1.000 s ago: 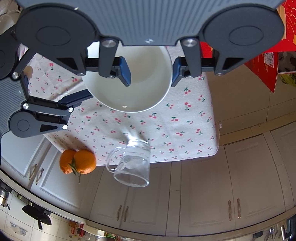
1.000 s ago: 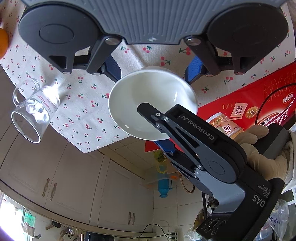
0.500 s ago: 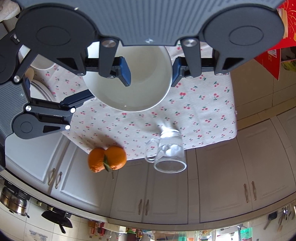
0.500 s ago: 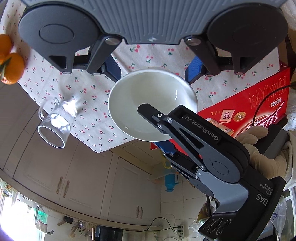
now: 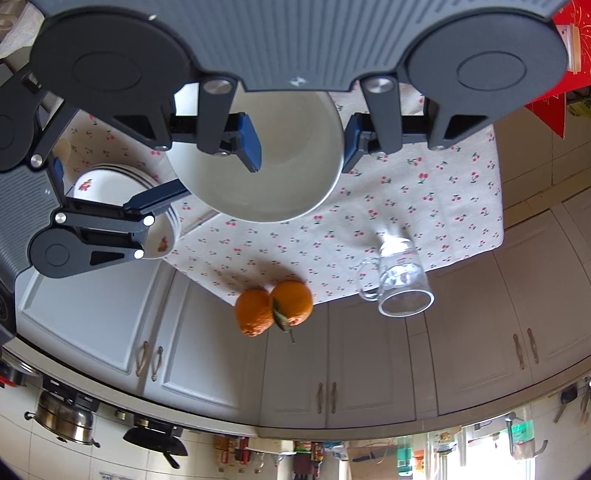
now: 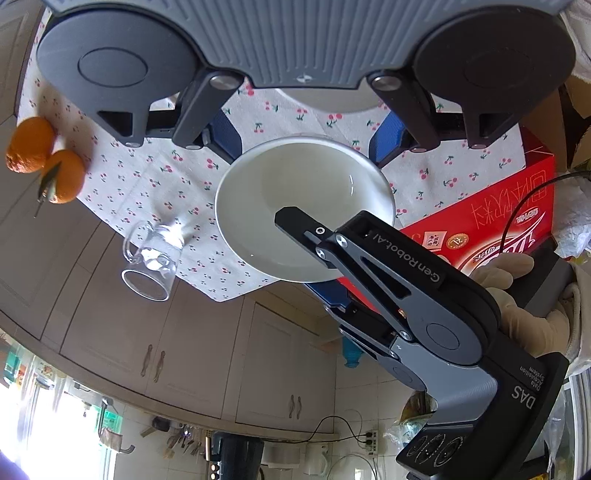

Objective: Organize plates and bowls
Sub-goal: 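Lower the held bowl into the bowl stack and open the left gripper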

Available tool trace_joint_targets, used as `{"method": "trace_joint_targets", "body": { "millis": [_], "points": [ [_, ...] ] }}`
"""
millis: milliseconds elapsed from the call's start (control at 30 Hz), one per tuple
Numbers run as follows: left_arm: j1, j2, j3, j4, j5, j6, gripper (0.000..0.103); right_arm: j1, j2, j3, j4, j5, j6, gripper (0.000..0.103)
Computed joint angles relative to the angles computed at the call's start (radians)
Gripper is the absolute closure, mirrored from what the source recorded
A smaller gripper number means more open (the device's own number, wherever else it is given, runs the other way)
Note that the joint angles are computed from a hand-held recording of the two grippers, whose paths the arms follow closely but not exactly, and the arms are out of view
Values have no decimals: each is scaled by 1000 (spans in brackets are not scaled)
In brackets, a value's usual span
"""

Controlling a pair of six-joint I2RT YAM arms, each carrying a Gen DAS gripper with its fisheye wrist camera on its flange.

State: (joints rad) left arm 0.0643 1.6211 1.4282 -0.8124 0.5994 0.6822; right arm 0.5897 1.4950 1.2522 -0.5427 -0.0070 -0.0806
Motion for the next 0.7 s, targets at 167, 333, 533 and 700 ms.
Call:
{"method": "trace_joint_targets", "body": {
  "millis": [167, 333, 533, 700],
  "points": [
    [-40, -70, -62, 9, -7, -11, 58, 18, -114, -91, -12, 37, 26, 23],
    [-77, -128, -133, 28, -13, -32, 58, 31, -206, -153, -41, 61, 46, 23],
    [-114, -160, -206, 50, -28, -60, 58, 40, -272, -211, -70, 72, 71, 23],
    [-124, -165, -246, 58, -36, -68, 58, 46, -299, -255, -75, 62, 93, 23]
  ]
}}
